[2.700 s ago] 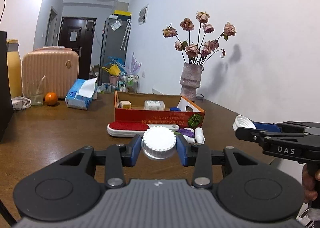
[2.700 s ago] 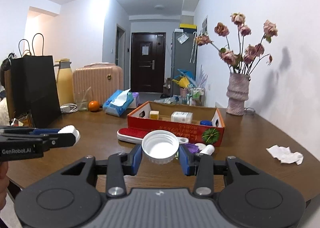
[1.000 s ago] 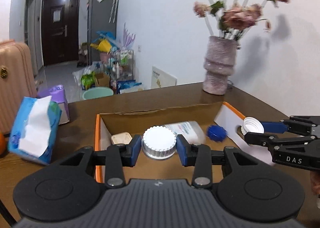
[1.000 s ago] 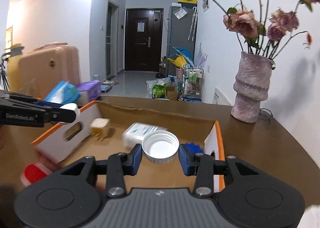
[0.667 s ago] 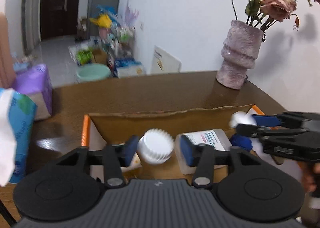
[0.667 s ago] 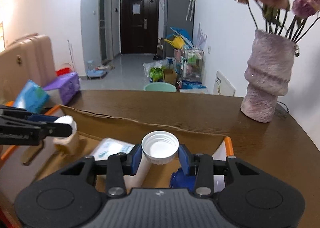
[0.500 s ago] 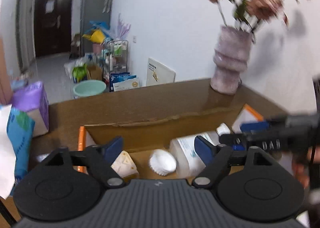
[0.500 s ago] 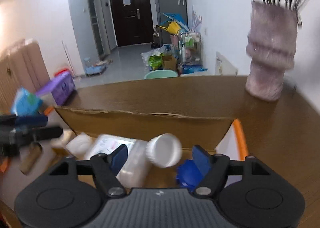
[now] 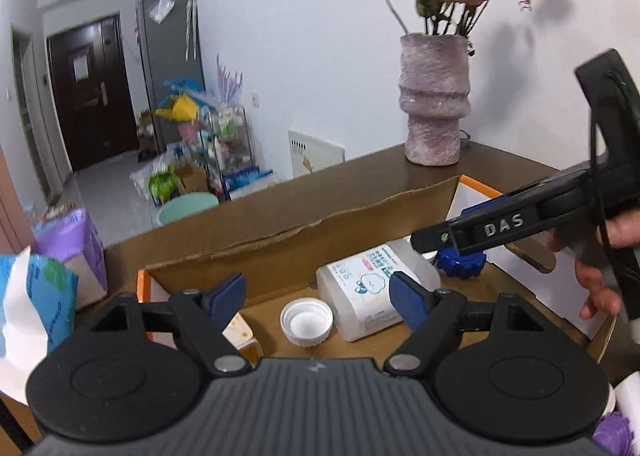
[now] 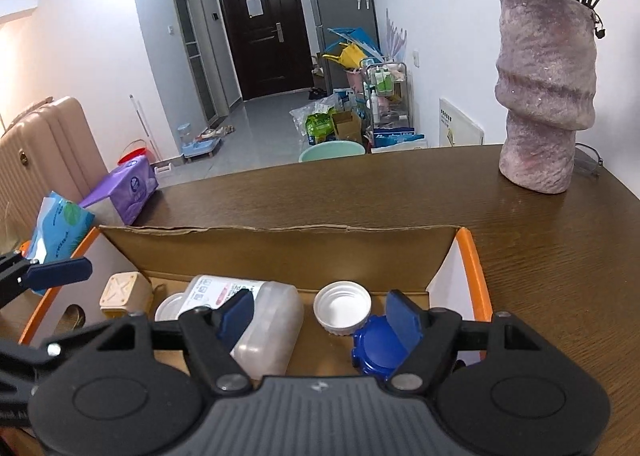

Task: Organize rigid objects
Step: 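Lower both white caps into the box and open both tools, then withdraw both tools from the box back over the table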

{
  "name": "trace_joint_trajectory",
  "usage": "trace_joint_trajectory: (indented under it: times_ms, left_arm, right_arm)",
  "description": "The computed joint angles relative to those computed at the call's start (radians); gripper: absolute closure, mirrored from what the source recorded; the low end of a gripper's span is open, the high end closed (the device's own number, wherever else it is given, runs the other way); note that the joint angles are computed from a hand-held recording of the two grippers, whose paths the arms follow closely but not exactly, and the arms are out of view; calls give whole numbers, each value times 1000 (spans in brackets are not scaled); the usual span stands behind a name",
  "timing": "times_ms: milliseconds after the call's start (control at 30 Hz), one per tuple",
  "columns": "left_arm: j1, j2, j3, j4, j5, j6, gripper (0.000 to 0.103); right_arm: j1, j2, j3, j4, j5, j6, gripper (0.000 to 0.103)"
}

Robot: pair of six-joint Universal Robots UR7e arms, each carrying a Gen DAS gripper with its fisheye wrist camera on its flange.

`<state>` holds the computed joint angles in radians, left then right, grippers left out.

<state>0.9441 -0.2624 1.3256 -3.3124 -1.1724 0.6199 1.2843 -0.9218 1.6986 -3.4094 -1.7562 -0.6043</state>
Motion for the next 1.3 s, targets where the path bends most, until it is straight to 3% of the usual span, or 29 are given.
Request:
trace_joint_trajectory:
  times_ms: [133, 200, 267, 333, 400, 467, 533, 600, 700, 867, 1000, 1133, 1300]
  left_arm:
    - [0, 13, 12, -100, -19, 35, 20]
    - [1, 17, 7, -119, -22, 20, 18]
    - [5, 15, -5, -103, -36, 2, 7]
    - [13, 5, -1, -104, -68, -11, 6]
    - [9, -2, 34, -208, -58, -35, 6]
    - [-6, -29, 86, -256, -13, -89, 6]
    - [-22, -72, 163, -292, 9, -127, 5]
    - [-41, -111, 247, -367, 26, -114, 3]
    - [-86, -163, 363, -444, 100, -107, 3]
    - [-174, -226, 543, -516, 290, -173, 0]
    - [-201, -307, 713, -534, 257, -317, 0]
    - [-252, -342, 877, -665, 279, -389, 0]
    - [-350, -332, 1062, -868, 364, -401, 0]
  right_arm:
    - [2, 2, 6, -10, 9, -15, 31]
    - [-7, -5, 22, -32, 48, -20, 31]
    - [-8, -2, 27, -61, 59, -21, 31]
    - [-9, -4, 27, -51, 68, -20, 31]
    - [-7, -6, 36, -67, 62, -19, 31]
    - [6, 10, 70, -216, 28, -43, 30]
    - [19, 23, 124, -403, 7, -68, 16]
    - [22, 9, 183, -504, 28, -70, 13]
    - [28, -53, 285, -523, 55, -58, 13]
    - [27, -128, 486, -628, 85, -104, 12]
    - [17, -161, 646, -747, 111, -141, 11]
    - [-4, -152, 795, -921, 133, -158, 8]
    - [-52, 1, 952, -1287, 183, -132, 3]
